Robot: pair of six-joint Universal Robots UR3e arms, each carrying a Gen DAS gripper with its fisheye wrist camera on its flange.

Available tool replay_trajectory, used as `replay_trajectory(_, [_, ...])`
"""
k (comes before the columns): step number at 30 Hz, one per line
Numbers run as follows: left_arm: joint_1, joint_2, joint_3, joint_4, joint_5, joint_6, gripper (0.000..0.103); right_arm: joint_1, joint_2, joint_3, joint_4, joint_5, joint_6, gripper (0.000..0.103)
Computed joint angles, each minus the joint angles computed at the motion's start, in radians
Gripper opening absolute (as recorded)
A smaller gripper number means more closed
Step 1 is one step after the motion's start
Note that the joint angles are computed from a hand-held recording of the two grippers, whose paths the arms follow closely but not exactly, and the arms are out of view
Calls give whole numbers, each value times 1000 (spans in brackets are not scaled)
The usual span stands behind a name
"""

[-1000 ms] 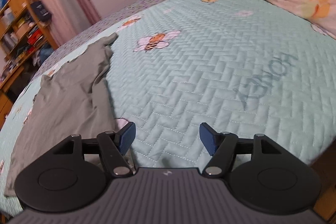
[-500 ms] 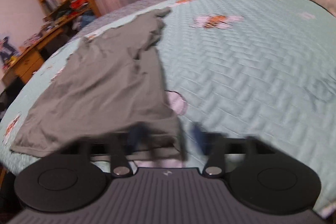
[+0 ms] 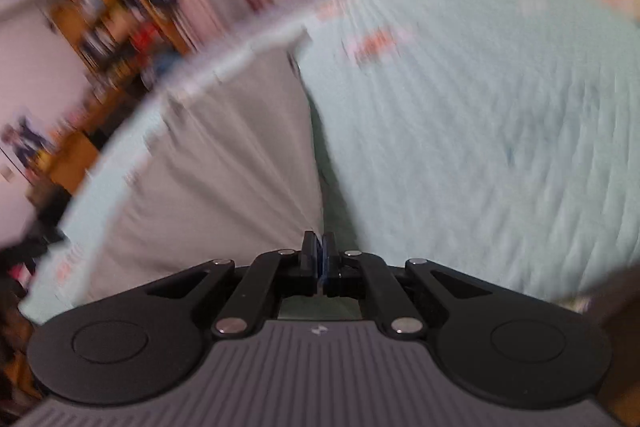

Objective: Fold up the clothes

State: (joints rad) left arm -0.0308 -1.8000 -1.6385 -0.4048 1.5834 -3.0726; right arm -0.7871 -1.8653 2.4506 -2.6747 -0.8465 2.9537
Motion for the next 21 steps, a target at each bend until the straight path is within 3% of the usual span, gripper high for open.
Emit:
replay_trajectory(4, [-2,-12,-4,19,33,29,81,62,28,-44,25,-102,76,11])
replay_trajectory(6, [15,-18,-2,23,38,21,83,56,-1,-63,50,-144,120,25])
replay_trajectory(7, [25,-25,3,23,41,14,84,49,-23,-64,39,-166,141,27])
replay_trajectory(10, [46,-61,33,13,71,-19,92,25,-26,-62,-36,-155,173,43])
replay_trajectory(12, [58,-95,67,-17,96,-44,95,50,59,-87,-112,-133,205,62])
replay_trajectory(17, [93,-150,114,-92,79,-64,95,128,280,-153,-235,-81,206,62])
replay_trajectory(20, [99,-176,121,-87,62,-38,97,264,364,-198,-337,-213,194,64])
replay_trajectory(21, [98,-187,128,-90,55,-26,97,308,376,-221,-340,-255,173,60])
